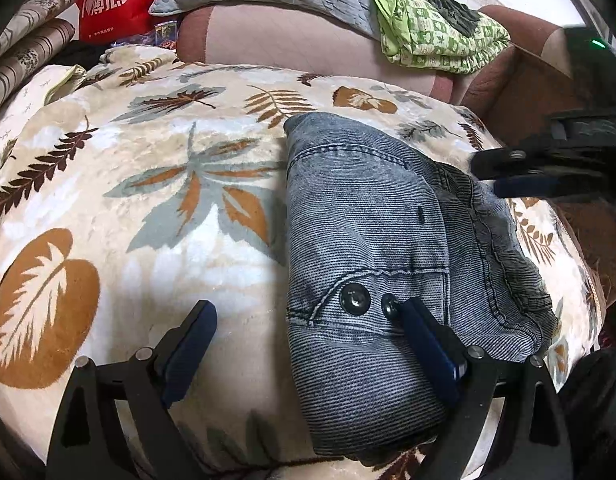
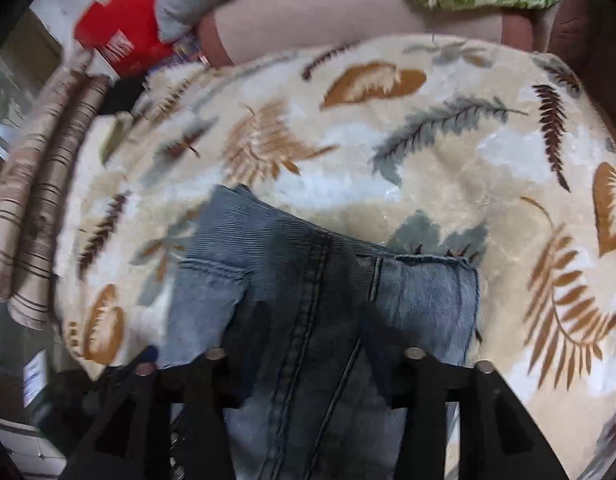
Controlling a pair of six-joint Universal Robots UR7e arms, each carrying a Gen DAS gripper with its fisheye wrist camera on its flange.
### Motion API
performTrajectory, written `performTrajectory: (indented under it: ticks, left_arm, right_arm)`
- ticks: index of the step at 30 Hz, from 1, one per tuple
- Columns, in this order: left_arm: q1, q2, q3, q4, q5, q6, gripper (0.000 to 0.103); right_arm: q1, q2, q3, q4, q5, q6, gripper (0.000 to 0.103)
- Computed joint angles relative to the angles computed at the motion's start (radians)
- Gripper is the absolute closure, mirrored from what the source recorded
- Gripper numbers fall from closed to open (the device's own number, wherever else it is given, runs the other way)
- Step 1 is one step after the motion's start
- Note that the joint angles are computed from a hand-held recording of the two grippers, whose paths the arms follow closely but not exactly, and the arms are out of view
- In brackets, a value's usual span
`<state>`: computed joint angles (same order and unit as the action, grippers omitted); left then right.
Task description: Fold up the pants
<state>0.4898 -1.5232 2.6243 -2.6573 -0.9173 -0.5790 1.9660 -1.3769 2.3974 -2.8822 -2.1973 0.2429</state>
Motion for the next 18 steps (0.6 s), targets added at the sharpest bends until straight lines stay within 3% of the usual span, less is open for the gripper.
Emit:
performTrajectory:
  ticks: [2,4,6,9,13,17,18]
  left_arm:
    - [-0.001,-0.003,0.002,0.001,0.000,-0.001,0.009]
    - [0.000,-0.003,0.001,0.004,-0.006,-0.001,0.009]
    - [-0.010,-0.009,0.006,0.013,0.005,-0.008,0.009]
    - [0.000,-0.015,0.003,0.014,-0.009,-0.003,0.009]
    - [0.004,-0.015,-0.003,0.023,-0.011,0.000,0.009]
    - [0.003,-0.016,-0.006,0.032,-0.017,-0.001,0.009]
    - [0.001,-0.018,-0.005,0.035,-0.014,-0.003,0.009]
  right_arm:
    - [-0.001,-0.019,0.045,-0.054,-0.027,0.012,0.037]
    - [-0.052,-0.009,0.080,-0.009,-0.052,0.042,0.034]
    - [-0.092,-0.007,0.116,-0.056,-0.028,-0.007,0.034]
    - [-0.018,-0.020,0.099,-0.015,-0.079,0.066,0.034]
    - [0.092,-0.019,0.127,-0.083,-0.121,0.063,0.033]
    - [0.066,0.066,0.181,-0.066,-0.165,0.092,0.029]
    - [0.094,0.082,0.179,-0.082,-0.200,0.091,0.028]
